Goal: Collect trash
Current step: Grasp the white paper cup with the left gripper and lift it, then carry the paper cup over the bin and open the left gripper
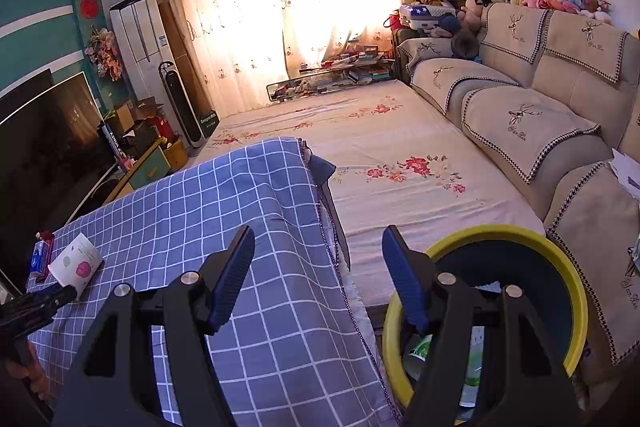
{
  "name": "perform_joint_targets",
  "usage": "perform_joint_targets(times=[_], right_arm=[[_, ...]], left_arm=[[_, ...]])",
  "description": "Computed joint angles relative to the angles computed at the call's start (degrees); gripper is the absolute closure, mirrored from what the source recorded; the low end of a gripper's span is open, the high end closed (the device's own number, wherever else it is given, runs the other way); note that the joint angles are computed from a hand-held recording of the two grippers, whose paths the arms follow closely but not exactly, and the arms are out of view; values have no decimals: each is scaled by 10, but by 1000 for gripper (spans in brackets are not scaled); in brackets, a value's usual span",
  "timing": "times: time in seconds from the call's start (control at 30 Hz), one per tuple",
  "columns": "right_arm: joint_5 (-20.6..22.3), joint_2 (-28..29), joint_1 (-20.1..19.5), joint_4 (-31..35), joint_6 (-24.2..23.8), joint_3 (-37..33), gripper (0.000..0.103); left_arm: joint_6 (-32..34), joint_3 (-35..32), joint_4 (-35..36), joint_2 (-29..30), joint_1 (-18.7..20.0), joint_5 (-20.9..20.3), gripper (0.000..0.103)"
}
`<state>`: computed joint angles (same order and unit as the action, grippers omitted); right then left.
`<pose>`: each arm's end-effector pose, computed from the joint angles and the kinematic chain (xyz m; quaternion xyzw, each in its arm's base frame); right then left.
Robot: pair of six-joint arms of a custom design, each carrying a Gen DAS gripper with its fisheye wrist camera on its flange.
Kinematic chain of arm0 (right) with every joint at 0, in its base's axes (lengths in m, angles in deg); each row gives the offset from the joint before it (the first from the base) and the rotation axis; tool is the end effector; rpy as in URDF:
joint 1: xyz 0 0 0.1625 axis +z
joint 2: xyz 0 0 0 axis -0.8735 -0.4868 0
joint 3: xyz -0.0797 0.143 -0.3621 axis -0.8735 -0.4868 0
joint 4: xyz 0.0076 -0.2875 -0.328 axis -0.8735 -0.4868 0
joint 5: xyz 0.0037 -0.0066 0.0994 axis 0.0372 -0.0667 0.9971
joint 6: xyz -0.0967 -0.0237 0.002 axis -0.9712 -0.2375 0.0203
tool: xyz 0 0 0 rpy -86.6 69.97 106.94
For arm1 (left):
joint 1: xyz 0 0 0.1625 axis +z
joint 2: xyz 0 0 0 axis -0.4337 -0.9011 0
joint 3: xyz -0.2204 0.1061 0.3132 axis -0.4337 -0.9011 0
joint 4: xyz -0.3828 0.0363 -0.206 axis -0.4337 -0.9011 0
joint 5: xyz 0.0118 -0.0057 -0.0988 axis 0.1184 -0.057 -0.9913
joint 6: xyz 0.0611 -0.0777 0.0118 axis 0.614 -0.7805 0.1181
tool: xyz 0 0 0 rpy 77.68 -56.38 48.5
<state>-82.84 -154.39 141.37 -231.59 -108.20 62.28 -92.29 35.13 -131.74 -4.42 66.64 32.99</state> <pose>0.0378 -0.4955 0.3497 0.1506 -0.8596 0.4263 0.2379 -0.2550 -0.5105 0.0870 0.0644 0.8681 -0.3595 0.3361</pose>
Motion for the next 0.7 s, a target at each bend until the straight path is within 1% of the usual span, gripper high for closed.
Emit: perform_joint_targets(times=[0.03, 0.1, 0.13, 0.17, 0.23, 0.33, 0.37, 0.43, 0.53, 0.63, 0.7], right_arm=[[1, 2, -1, 6, 0, -3, 40], [6, 2, -3, 13, -1, -4, 40], [8, 1, -4, 14, -1, -4, 40], [11, -1, -4, 15, 0, -3, 40], [19, -6, -6, 15, 2, -2, 40], [27, -11, -10, 17, 5, -2, 40], [31, -13, -11, 18, 7, -1, 40], [37, -17, -13, 15, 9, 1, 40], [45, -27, -16, 2, 14, 5, 40], [56, -57, -25, -28, 26, 15, 40], [60, -80, -35, -46, 29, 22, 40]], left_arm=[[1, -6, -1, 6, 3, 1, 64], [0, -20, 1, 16, 11, 0, 87], [-1, -23, 0, 20, 13, 0, 92], [-3, -26, -2, 23, 14, 2, 96], [0, -28, -6, 28, 12, 10, 97], [18, -27, -19, 39, -7, 33, 97], [21, -25, -22, 40, -13, 34, 97], [39, -24, -38, 43, -30, 26, 97], [71, -34, -55, 55, -57, 1, 97], [115, -56, -64, 82, -84, -18, 97], [149, -80, -67, 105, -98, -47, 97]])
